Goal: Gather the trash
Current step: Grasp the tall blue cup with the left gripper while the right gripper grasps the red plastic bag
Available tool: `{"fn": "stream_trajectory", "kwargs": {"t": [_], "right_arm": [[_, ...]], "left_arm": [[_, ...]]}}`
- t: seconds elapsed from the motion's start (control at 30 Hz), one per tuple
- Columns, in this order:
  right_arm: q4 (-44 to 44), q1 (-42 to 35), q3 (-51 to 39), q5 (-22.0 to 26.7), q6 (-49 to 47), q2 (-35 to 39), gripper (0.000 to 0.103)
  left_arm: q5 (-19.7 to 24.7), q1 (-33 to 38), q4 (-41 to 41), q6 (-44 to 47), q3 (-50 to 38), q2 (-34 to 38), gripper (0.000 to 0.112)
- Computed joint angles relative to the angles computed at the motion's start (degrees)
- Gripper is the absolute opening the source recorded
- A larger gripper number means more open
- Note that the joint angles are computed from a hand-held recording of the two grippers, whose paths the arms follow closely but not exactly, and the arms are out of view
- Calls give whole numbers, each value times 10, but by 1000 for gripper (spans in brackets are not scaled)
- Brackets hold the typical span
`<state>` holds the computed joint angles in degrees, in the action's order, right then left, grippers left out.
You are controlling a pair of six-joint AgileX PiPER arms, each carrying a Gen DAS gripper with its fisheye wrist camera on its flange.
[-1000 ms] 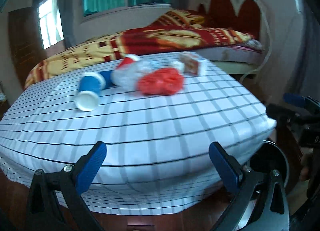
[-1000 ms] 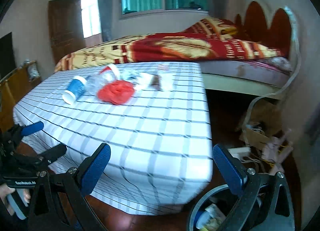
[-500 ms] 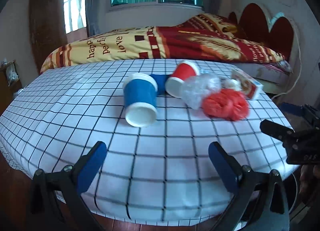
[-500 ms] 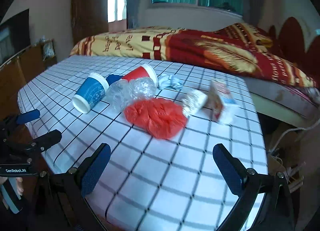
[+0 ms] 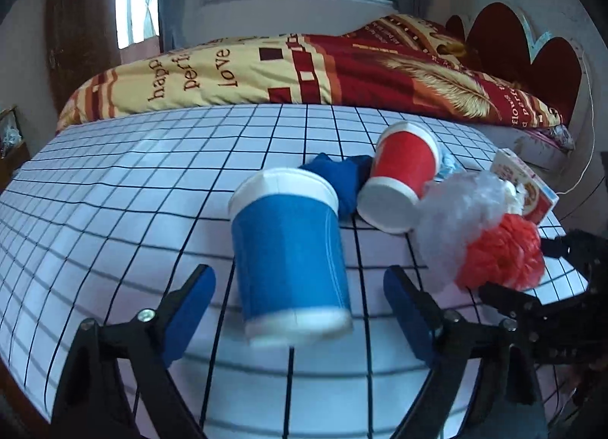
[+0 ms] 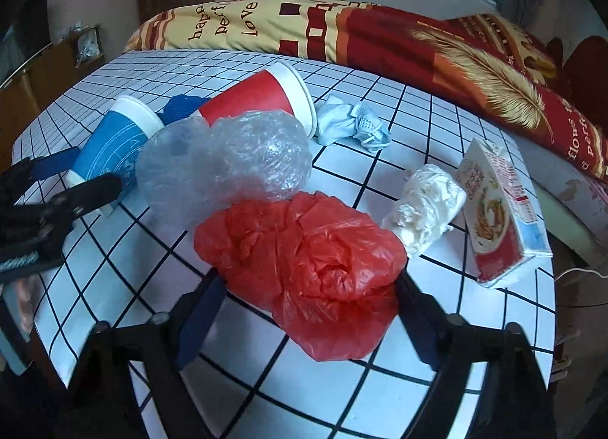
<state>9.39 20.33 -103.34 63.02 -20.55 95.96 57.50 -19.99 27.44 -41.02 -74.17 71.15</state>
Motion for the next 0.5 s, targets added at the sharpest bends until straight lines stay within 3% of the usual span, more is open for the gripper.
{"fn": "stream_trajectory", "kwargs": {"t": [0.1, 0.2, 0.33, 0.5], "right_arm": [[6, -1, 5, 0, 7, -4, 65], [16, -5, 27, -3, 9, -24, 55], [19, -5, 59, -12, 15, -58, 51], [22, -13, 106, -24, 27, -117, 51]], "left_arm": [[-14, 32, -52, 48, -3, 6, 67], [-22, 35, -60, 61, 10, -8, 62], [-17, 4, -24, 33, 35, -48, 61], [24, -69, 22, -22, 46, -91, 60]]}}
